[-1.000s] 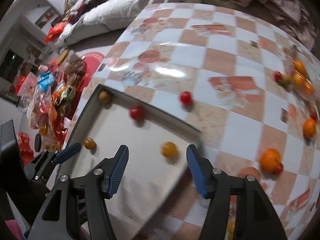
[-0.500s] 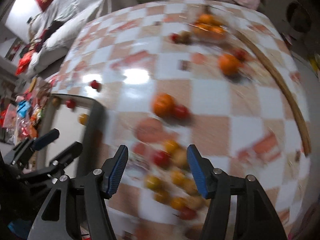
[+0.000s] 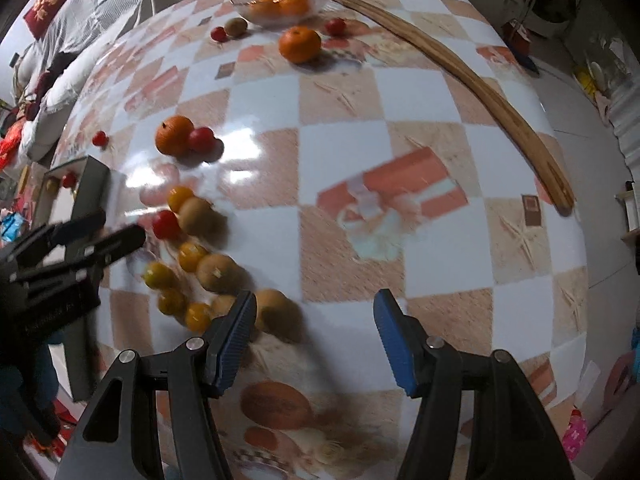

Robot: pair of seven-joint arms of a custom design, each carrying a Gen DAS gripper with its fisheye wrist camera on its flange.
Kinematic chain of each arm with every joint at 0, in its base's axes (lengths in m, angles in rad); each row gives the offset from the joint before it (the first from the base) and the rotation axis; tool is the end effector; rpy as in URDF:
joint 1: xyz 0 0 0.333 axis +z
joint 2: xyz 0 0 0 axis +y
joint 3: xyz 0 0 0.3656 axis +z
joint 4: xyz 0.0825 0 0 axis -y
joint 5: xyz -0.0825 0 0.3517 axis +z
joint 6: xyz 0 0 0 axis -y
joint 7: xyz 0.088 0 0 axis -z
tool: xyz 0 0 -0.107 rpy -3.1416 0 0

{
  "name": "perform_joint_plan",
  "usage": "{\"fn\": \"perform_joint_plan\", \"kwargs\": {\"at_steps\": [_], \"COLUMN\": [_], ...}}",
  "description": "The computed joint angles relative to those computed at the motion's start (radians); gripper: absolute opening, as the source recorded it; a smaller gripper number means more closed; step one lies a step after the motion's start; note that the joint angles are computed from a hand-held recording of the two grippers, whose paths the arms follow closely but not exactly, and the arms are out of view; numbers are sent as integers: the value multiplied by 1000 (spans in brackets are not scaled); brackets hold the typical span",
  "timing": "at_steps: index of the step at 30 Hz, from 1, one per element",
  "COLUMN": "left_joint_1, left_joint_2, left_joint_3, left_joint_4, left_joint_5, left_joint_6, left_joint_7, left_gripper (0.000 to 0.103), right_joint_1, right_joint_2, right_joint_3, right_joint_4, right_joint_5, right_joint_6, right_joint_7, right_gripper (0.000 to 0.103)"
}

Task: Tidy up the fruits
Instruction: 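Grasp a red tomato with left tool while right tool grasps a brown round fruit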

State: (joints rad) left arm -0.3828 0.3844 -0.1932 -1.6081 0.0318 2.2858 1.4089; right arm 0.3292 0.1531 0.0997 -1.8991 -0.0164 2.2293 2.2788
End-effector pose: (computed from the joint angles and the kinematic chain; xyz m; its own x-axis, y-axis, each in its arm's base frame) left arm 0.5841 -0.3530 0.4993 -0.4060 -0.9094 0.0901 -0.8855 0.3670 -0.2849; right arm 0.5405 0.2430 0.5026 -0.2600 -0.9587 -0.1156 -0.9522 0.2744 -0.1340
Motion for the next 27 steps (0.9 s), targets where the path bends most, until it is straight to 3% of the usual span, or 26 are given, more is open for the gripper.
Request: {"fn": "perform_joint_plan", "kwargs": {"at_steps": [8, 18, 23, 25, 27], "left_joint_1": [-20, -44, -56, -62, -68], "left_joint_2": [33, 63, 73, 76, 83], "left_joint_3": [7, 19, 26, 28, 28], "left_joint_4": [31, 59, 78, 85, 99], "left_joint_5": [26, 72, 95, 104, 109], "left_joint_6": [-36, -48, -61, -63, -70], "left_joint_7": [-17, -43, -65, -81, -93], "left_gripper": [68, 68, 67, 61, 51], "right_joint_1": [-4, 6, 5, 3, 1], "right_joint_2": [-48, -9, 25, 33, 39], "right_joint_3": [9, 13, 16, 18, 19], "right_joint_4": [-88, -78, -41, -33, -27], "right_joint_5": [52, 44, 39, 48, 60], "right_joint_6": [37, 97, 113, 119, 119], "right_joint_7": [-84, -156, -202, -210, -214], "right_gripper": [65, 59, 43, 33, 30]}}
